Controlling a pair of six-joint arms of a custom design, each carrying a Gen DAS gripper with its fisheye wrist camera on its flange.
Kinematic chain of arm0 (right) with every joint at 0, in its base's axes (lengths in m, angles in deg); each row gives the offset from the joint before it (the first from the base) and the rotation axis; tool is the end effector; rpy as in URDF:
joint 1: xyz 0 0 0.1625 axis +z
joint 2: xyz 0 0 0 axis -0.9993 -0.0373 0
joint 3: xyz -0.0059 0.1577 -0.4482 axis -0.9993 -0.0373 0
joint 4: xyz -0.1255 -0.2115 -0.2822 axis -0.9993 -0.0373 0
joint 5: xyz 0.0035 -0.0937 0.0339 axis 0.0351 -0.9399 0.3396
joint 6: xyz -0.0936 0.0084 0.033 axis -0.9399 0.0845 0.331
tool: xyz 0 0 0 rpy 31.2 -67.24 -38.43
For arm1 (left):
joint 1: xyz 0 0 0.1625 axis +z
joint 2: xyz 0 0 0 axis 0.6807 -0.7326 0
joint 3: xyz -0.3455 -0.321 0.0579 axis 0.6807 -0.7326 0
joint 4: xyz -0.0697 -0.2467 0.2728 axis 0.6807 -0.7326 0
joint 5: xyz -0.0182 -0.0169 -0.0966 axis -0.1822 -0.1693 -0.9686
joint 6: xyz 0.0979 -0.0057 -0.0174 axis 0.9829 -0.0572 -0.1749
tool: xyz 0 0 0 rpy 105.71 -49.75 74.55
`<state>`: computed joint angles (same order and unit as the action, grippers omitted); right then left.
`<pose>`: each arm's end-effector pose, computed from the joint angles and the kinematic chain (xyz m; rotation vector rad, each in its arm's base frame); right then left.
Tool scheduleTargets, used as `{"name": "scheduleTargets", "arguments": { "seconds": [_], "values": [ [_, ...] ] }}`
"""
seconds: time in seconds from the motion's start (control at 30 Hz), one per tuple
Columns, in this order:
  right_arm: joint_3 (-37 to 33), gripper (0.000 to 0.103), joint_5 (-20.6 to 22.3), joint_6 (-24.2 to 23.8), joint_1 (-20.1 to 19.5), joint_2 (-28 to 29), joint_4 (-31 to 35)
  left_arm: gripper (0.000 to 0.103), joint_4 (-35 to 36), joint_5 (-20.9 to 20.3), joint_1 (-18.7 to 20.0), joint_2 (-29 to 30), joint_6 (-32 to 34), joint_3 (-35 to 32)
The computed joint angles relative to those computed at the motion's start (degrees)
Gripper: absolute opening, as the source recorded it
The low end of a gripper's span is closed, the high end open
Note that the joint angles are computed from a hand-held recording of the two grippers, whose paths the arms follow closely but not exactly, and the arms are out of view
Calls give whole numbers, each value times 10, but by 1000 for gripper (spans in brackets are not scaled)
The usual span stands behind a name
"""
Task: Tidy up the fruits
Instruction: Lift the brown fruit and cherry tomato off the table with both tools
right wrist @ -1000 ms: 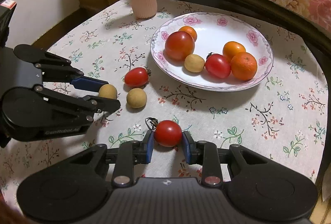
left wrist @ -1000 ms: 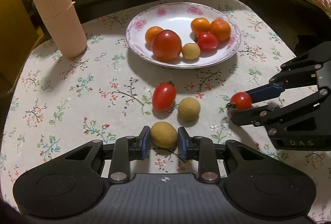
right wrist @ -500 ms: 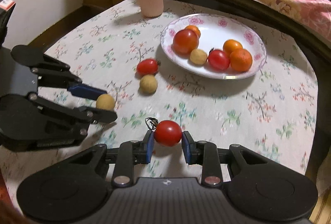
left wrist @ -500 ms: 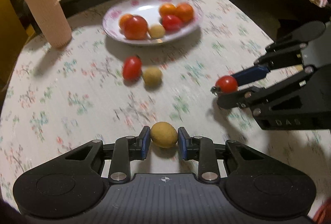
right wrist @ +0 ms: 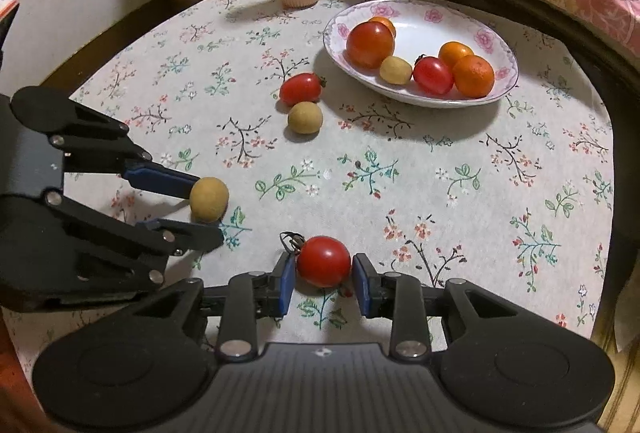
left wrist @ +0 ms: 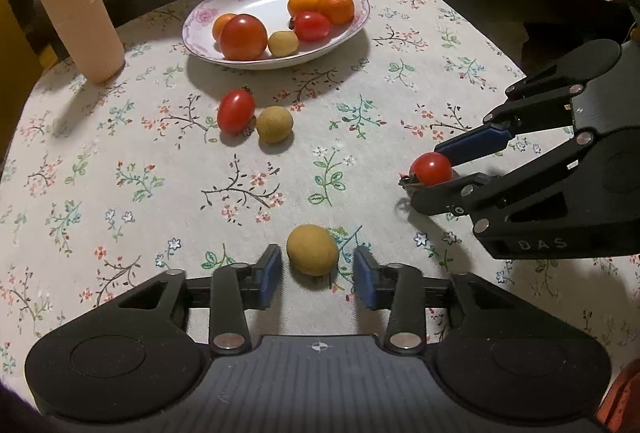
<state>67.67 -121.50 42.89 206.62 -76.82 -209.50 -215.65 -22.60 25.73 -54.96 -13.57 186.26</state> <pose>0.2535 -0.3483 -0.1233 0.1991 -2.2824 0.7233 0.0155 -0.4316 0.1617 1.5060 2.2662 -0.0788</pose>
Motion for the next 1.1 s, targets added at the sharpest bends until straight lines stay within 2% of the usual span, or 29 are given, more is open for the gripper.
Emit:
{"name": "scheduleTargets", "arguments": {
  "seconds": [0.03,0.1,0.27,0.5,0.7,0.73,0.87,1.1],
  "values": [
    [0,36,-3,1,0,0,2,60,5,-1,0,0,-1,-2],
    [-2,36,-7,0,-1,1,4,64,2,2,-1,3,2,-1],
    [8,45,20,-19,-10,2,-26,65,11,2,3,6,-3,-6],
    [16,45,35,-17,-15,-3,-34,60,5,4,0,10,-12,-7],
    [18,40,33,-19,-14,0,-45,37,2,2,-1,8,-14,-5],
    [18,38,32,-15,-15,-1,-44,36,2,2,-2,7,-16,-6],
    [16,31,31,-12,-14,-2,-45,36,5,1,-1,7,-19,-7],
    [13,31,30,-9,-13,2,-49,36,0,-8,-3,6,-17,-6]
  ]
}}
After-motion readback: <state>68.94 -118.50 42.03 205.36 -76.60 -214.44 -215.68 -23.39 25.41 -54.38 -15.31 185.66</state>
